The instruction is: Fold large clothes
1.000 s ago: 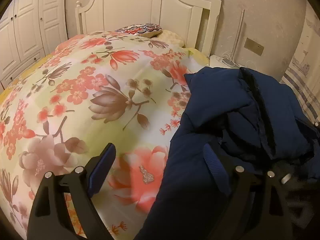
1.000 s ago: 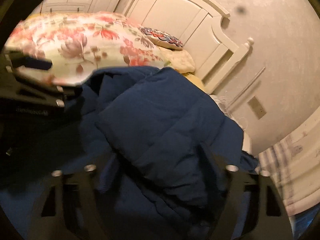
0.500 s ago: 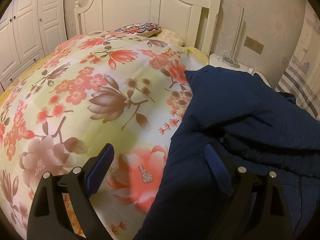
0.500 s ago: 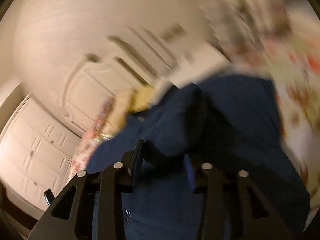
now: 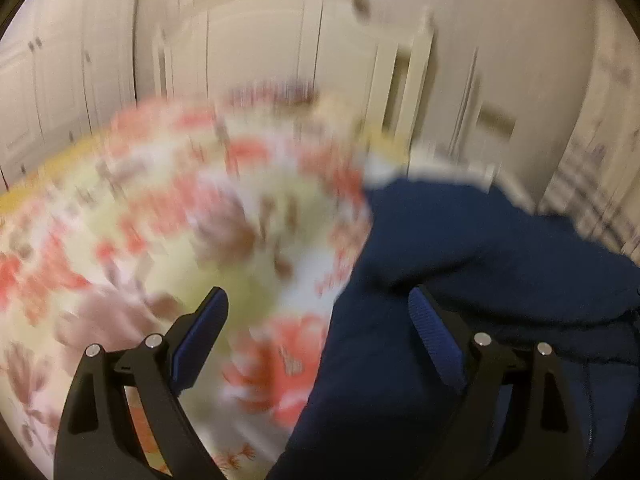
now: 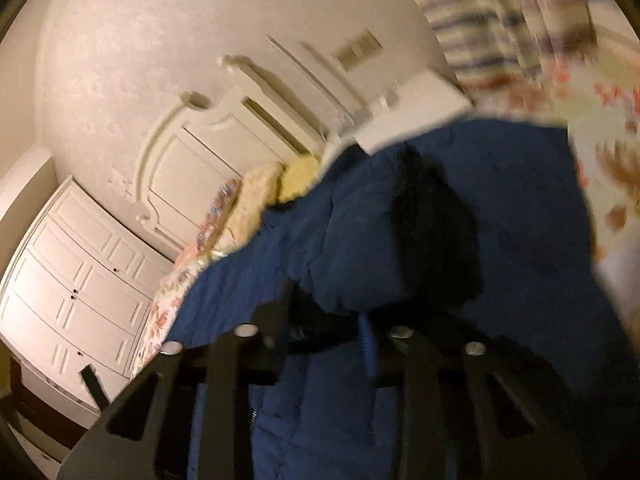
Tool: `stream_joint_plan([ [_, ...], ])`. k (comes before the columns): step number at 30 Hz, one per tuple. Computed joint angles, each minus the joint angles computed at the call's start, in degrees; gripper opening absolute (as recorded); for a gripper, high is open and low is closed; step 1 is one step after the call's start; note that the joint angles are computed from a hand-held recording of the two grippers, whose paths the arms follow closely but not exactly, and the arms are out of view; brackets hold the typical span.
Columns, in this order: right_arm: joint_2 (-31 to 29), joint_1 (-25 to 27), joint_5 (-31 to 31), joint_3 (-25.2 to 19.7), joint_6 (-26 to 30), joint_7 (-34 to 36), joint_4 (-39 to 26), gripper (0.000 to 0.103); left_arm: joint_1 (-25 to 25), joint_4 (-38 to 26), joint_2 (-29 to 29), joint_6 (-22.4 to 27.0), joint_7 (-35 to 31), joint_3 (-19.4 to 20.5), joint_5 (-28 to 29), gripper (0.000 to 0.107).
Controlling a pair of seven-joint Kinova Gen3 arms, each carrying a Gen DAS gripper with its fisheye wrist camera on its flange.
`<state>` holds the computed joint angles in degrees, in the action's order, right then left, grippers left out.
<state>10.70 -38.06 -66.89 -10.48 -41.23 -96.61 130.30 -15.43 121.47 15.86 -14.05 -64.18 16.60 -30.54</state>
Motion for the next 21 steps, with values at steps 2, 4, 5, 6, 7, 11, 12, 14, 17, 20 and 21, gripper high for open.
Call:
stream_joint_plan([
  [2, -1.7, -5.3, -2.5, 2.2, -4.7, 1.5, 1.0, 0.021, -0.4, 3.2, -2.6, -4.7, -4.3, -0.2, 4.0, 0.092],
  [4, -3.3, -10.6, -7.0, 4.1, -9.3, 4.6, 1.4, 0.019, 3.0, 4.6, -2.8, -8.1, -6.0, -3.9, 4.7, 0.092],
  [5, -3.7, -12.2, -9.3, 4.1, -11.6, 6.1, 1.6, 0.016, 4.6, 4.1, -1.8, -8.5, -5.4, -5.5, 3.7, 0.093],
  [6, -4.1, -12.7, -11.1, 3.5, -12.9, 6.8, 1.9, 0.014, 5.1, 3.3, -1.2, -7.9, -4.0, -6.2, 2.2, 0.093],
  [7, -4.4, -12.2, -13.1, 2.3, -13.3, 7.9, 2.0, 0.013, 4.6, 2.3, -0.7, -6.4, -1.6, -5.8, 0.5, 0.093],
  [11, -4.7, -2.7, -15.2, -4.7, -6.6, 9.1, 2.4, 0.021, 0.2, -0.8, 0.9, -1.2, 4.4, -1.1, -3.4, 0.092],
  [12, -4.7, 0.0, -14.0, -6.4, -4.3, 7.1, 2.7, 0.025, 0.2, -0.6, 0.8, -1.0, 4.4, -1.1, -3.1, 0.092],
  [14, -4.4, 3.6, -11.3, -7.4, 0.4, 2.5, 3.0, 0.081, 0.1, -0.6, 0.8, -0.8, 3.7, -0.9, -2.9, 0.093],
  [17, -3.7, 1.2, -9.5, -3.9, 2.1, 1.4, 2.4, 0.088, 0.6, -0.4, 0.8, -0.9, 2.7, -1.2, -1.7, 0.093],
  [20, -2.4, 1.2, -12.8, -1.6, 5.6, 7.5, -1.0, 0.075, -0.3, -1.0, 1.1, 0.4, 3.0, 0.2, -1.9, 0.093],
  [21, -1.7, 0.7, -13.9, -0.1, 6.5, 9.9, -2.3, 0.069, -0.8, -1.1, 1.2, 0.6, 3.1, 0.7, -2.1, 0.093],
])
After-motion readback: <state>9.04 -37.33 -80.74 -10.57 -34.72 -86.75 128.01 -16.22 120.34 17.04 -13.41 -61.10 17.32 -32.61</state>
